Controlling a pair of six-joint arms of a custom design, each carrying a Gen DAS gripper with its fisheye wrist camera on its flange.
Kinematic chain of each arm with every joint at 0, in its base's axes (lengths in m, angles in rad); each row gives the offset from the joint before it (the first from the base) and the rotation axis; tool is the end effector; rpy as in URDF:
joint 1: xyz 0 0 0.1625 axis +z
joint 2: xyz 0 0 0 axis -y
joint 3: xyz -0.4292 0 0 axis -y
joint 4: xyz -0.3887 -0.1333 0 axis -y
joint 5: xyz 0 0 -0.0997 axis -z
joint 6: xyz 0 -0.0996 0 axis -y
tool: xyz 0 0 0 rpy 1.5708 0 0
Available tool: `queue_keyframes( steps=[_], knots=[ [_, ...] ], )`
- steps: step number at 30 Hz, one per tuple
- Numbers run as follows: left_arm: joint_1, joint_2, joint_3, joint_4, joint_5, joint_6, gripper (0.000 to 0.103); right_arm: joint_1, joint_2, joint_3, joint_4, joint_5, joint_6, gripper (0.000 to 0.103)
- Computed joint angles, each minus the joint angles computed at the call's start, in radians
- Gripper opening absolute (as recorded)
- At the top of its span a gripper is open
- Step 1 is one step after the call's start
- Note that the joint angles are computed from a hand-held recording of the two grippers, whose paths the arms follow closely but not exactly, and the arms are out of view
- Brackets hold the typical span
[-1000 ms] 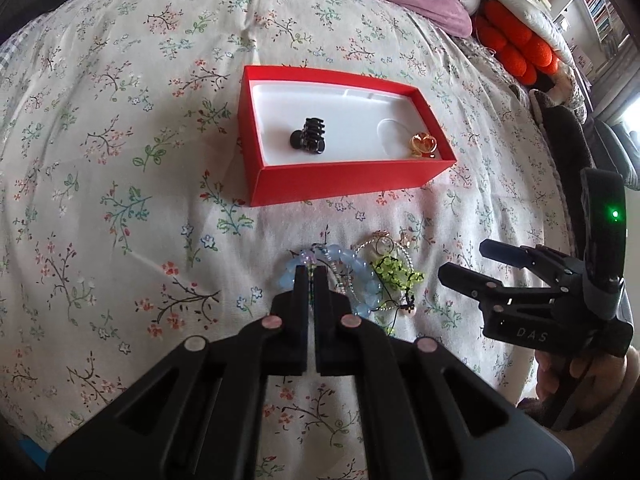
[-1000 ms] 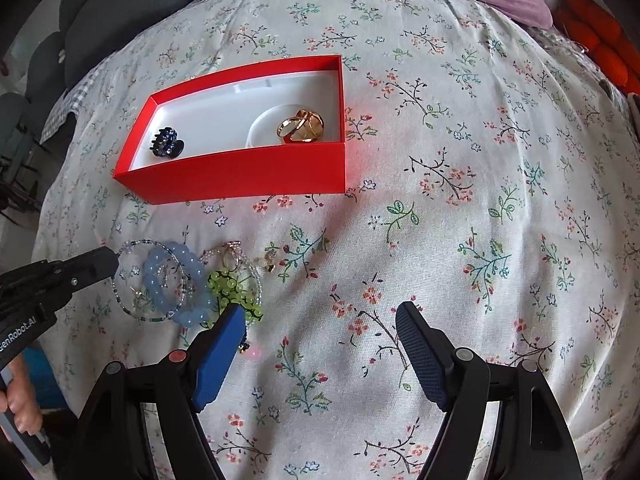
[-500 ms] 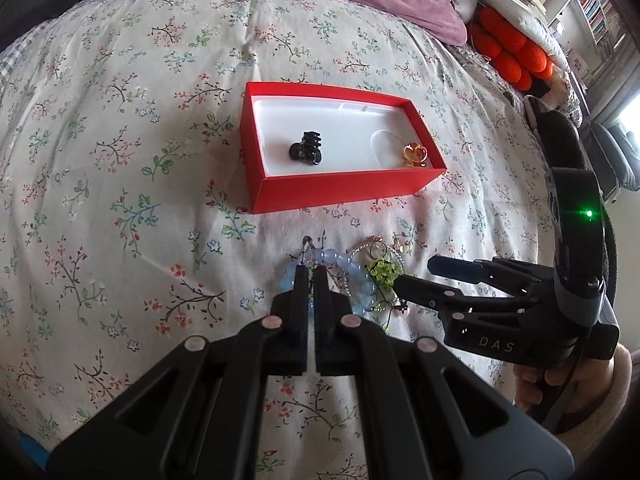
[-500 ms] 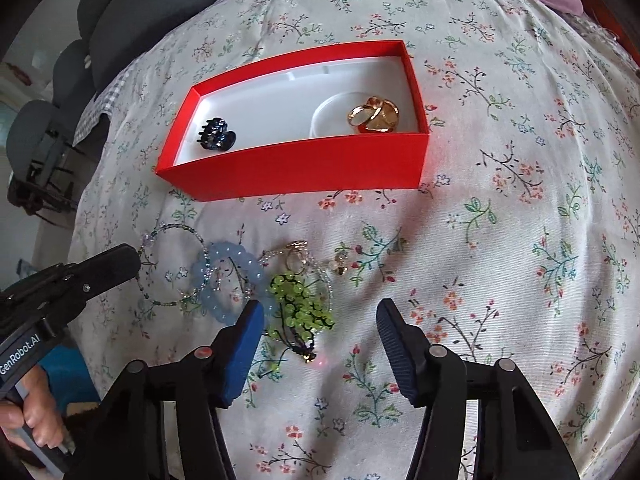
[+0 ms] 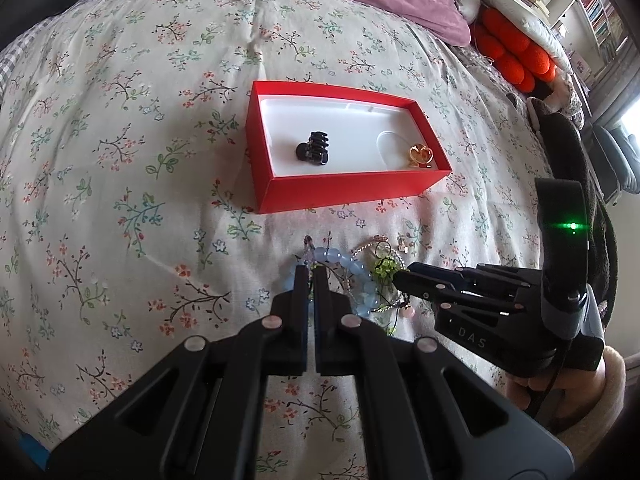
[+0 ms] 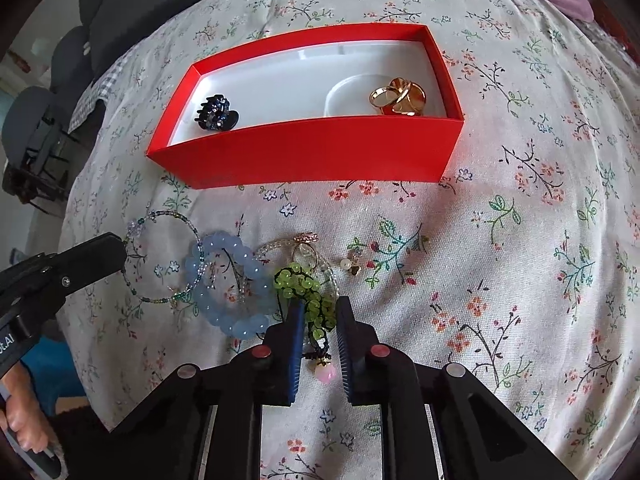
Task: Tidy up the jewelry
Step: 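Grasp the green beaded pendant with the right tool while the left tool holds the bracelet, then lower the bracelet and pendant into the red box and open both tools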
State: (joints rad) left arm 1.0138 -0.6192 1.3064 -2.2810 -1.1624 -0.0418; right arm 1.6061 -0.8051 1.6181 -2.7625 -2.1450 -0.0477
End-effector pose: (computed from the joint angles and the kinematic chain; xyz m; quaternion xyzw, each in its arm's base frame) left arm -0.2507 -0.7295 0.0759 0.2472 0.9474 -0.0706 0.1904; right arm 0.1034 -0.6849 0.1487 -0.0142 -0.9433 0.1788 0.2792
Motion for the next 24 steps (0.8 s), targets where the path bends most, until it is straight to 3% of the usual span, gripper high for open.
queue_keyframes(
  steps=[2, 24],
  knots=[
    [0.001, -0.002, 0.0, -0.001, -0.001, 0.0, 0.003, 0.002, -0.011, 0.01, -0.012, 0.01, -0.01, 0.011],
    [-0.016, -0.025, -0.001, -0.057, -0.033, 0.0, 0.003, 0.045, -0.09, 0.066, -0.147, 0.078, -0.063, 0.01]
  ],
)
